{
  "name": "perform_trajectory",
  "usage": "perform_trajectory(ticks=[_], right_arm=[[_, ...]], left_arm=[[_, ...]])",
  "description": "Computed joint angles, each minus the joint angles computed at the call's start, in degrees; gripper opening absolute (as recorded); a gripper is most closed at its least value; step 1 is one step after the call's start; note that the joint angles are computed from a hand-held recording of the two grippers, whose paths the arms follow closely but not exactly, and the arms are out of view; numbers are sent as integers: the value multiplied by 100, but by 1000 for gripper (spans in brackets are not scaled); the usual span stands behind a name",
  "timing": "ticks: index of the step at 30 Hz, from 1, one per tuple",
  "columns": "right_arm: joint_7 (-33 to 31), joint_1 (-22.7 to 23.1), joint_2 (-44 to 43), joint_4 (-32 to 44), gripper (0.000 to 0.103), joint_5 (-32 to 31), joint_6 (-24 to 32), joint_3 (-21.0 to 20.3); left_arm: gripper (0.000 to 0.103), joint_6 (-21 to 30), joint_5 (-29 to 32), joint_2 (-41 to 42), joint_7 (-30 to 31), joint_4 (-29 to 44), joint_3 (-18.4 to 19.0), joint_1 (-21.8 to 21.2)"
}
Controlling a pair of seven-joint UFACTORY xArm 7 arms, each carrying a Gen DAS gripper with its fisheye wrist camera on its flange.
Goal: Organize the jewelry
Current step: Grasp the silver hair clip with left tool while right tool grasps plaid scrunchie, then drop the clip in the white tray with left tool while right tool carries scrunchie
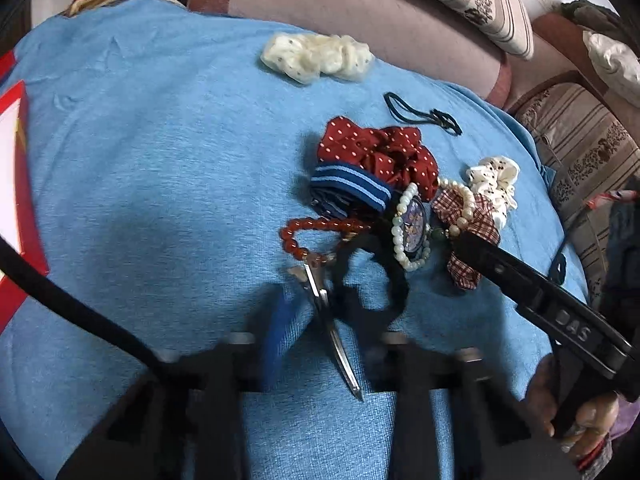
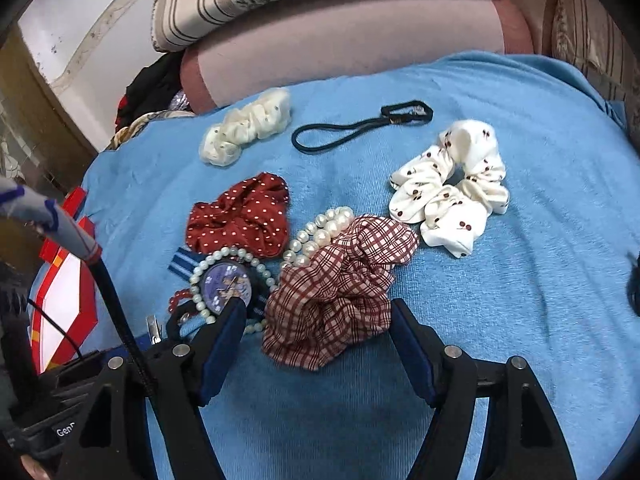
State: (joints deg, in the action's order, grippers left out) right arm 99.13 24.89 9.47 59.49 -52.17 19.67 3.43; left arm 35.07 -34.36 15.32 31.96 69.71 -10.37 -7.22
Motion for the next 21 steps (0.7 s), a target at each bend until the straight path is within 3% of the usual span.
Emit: perform_trajectory(ticks=[3, 6, 10, 21], right_arm=[[173, -23, -32, -125, 27, 16, -264, -66], [512, -14, -277, -341, 16, -230, -311, -69], [684, -96, -645, -552, 13, -406, -77, 188], [423, -138, -1243, -526, 11, -392, 514, 991]], left_arm=[[9, 99, -95, -22, 26, 32, -4, 53], [8, 198, -144, -153, 1, -17, 48, 98], [8, 297, -418, -523, 243, -260, 134, 196], [8, 277, -670, -1663, 663, -976, 645, 163]])
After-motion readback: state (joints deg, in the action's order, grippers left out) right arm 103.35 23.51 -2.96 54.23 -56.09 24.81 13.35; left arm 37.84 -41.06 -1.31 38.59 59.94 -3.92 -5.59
